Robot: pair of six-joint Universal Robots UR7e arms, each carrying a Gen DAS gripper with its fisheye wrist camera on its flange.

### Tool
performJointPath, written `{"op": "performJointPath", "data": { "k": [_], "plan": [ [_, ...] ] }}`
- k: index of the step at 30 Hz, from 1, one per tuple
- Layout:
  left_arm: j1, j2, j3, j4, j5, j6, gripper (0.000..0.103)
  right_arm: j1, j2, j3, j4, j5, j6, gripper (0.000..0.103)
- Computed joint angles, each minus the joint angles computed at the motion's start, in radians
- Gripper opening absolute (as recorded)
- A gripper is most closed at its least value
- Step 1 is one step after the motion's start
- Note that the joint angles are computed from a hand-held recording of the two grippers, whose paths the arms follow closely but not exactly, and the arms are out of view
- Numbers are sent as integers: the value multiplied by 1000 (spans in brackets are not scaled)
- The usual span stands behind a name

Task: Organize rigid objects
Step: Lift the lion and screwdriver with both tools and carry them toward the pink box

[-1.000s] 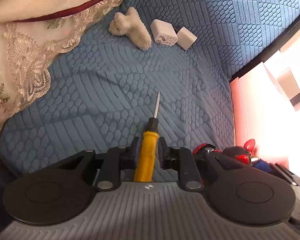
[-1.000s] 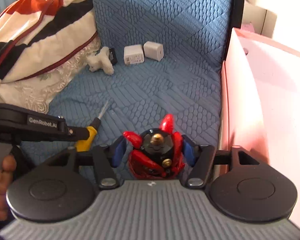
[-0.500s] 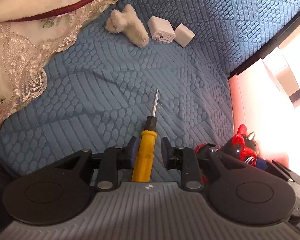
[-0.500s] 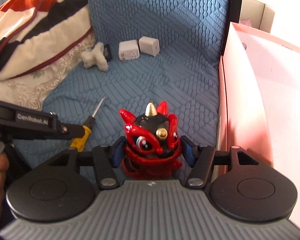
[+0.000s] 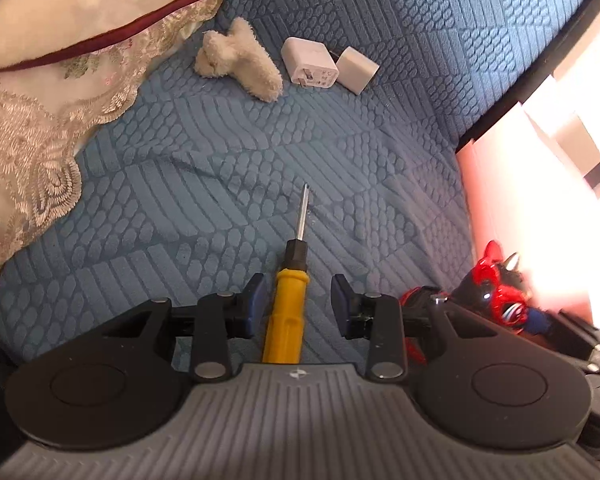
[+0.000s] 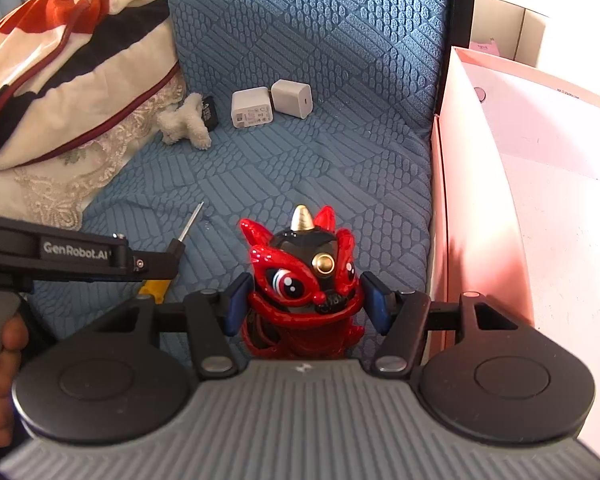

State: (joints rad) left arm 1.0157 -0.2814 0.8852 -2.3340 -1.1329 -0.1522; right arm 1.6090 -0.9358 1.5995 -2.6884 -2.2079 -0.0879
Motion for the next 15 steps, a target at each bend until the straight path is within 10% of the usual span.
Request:
{"op": "performJointPath", "data": {
  "k": [15],
  "plan": [
    [-14, 4, 24, -21, 36, 26, 20, 0, -5, -4, 50, 1, -8, 61]
  ]
}}
